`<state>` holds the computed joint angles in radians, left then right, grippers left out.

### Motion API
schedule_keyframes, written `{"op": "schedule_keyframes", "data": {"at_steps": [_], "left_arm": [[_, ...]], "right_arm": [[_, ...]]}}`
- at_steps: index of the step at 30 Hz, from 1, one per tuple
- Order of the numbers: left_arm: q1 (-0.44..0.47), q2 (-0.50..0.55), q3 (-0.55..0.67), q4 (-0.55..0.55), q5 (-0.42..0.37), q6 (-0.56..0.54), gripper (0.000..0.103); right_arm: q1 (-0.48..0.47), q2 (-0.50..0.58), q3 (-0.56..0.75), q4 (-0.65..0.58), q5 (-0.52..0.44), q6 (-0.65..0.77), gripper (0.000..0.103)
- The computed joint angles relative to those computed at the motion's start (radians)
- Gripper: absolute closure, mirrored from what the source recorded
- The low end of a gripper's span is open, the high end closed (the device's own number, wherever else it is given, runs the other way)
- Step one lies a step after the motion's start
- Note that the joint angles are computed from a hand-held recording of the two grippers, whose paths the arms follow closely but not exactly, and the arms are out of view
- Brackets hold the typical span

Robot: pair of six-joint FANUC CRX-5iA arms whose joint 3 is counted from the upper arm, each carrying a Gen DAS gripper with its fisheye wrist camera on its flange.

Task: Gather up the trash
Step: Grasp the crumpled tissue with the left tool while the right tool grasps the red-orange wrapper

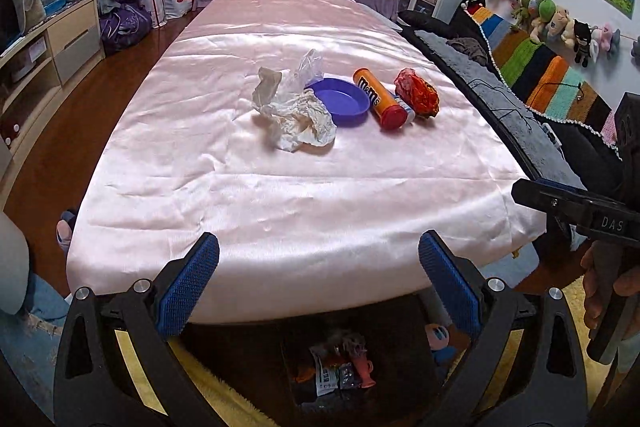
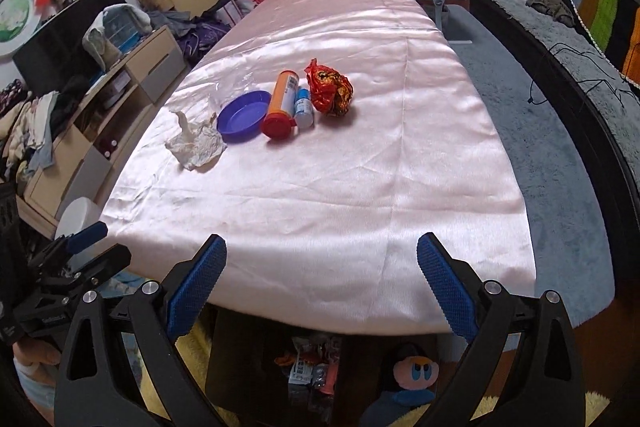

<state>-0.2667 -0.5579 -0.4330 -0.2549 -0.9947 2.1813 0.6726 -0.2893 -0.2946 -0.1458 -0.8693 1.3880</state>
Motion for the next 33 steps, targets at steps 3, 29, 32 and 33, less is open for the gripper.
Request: {"op": "schedule_keyframes", "data": {"at_steps": [3,29,32,33], "left_arm": [[0.044,0.02,-0.001,0.02,0.03,-0.037,0.009],[0.286,0.252,0.043,0.218,0.211,-0.289,0.029],[0.303,0.275,0.035,0.275,0.23,-0.345,0.041],[0.308,0.282,0.032,0.293,0.232,-0.363,0.045]], "right_arm": [[-0.003,0.035,0.017,0.015,0.031,-0.002,0.007],[-0.022,0.352,0.276,0.016,0.131,0.058,0.038],[-0.032,0.386,0.3,0.011,0.109,0.058,0.051],[-0.036,0.393,0.307,0.001,0.1,0.066,0.057]]}}
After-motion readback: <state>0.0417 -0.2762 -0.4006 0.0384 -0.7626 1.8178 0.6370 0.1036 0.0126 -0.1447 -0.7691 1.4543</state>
